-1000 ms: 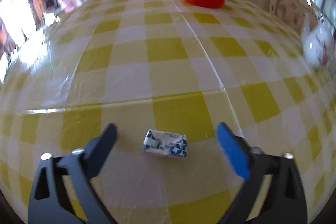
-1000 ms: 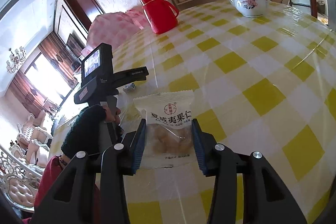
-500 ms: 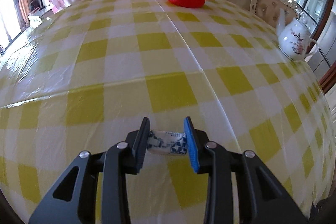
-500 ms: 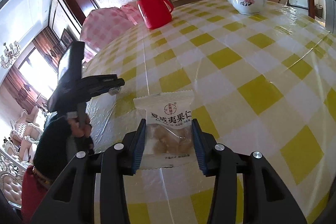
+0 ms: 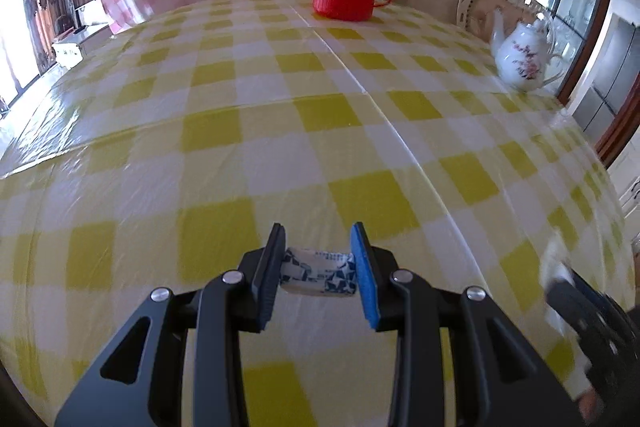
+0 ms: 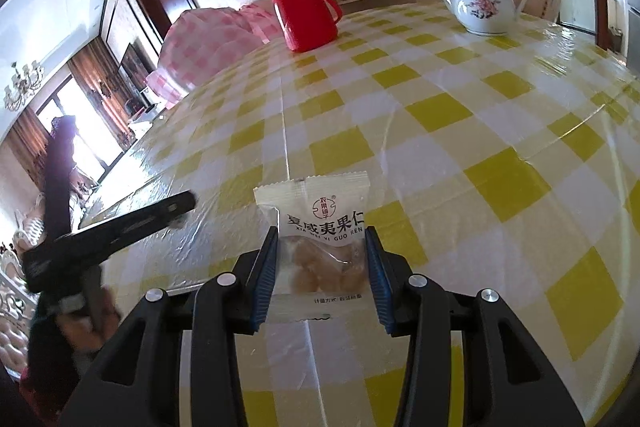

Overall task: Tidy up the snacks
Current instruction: 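Carry both held snacks to the purple-rimmed box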

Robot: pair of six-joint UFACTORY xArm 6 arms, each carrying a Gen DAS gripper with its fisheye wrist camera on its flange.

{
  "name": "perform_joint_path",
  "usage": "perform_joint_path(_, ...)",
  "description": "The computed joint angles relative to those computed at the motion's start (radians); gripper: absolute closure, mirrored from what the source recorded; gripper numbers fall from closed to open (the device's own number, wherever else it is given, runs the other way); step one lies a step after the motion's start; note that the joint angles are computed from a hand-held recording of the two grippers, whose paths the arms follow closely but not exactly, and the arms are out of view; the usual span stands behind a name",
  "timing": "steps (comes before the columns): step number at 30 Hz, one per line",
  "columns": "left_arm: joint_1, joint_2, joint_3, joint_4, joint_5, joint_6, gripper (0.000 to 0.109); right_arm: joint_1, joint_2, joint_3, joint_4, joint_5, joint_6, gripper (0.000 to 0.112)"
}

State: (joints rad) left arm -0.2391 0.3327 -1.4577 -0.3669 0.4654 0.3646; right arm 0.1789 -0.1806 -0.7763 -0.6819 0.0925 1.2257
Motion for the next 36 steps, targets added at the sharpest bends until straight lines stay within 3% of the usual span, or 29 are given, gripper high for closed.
perform_joint_path(5, 0.01, -0.138, 0.182, -0.135, -0.081, 0.112, 0.074, 0.005, -0.001, -0.016, -0.208, -0.007, 0.2, 0.07)
perform_joint_path(15, 0.024, -0.326, 0.415, -0.33, -0.153, 0.274, 0.074, 0.078, -0.087, 0.023, -0.449, 0.062, 0.47, 0.07)
perform_joint_path(18, 0.023, -0.395, 0.495, -0.382, -0.196, 0.319, 0.074, 0.11, -0.113, 0.037, -0.484, 0.079, 0.513, 0.07)
perform_joint_path(21, 0.043, -0.476, 0.575, -0.471, -0.187, 0.401, 0.074, 0.149, -0.124, 0.05, -0.477, 0.09, 0.513, 0.07)
perform_joint_path(25, 0.076, -0.588, 0.675, -0.486, -0.202, 0.456, 0.074, 0.212, -0.16, 0.069, -0.503, 0.106, 0.567, 0.07)
perform_joint_path(31, 0.199, -0.79, 0.826, -0.381, -0.168, 0.472, 0.074, 0.373, -0.161, 0.033, -0.541, 0.126, 0.634, 0.07)
perform_joint_path(36, 0.423, -0.937, 0.903, -0.409, -0.057, 0.607, 0.074, 0.567, -0.037, -0.101, -0.448, 0.146, 0.49, 0.07)
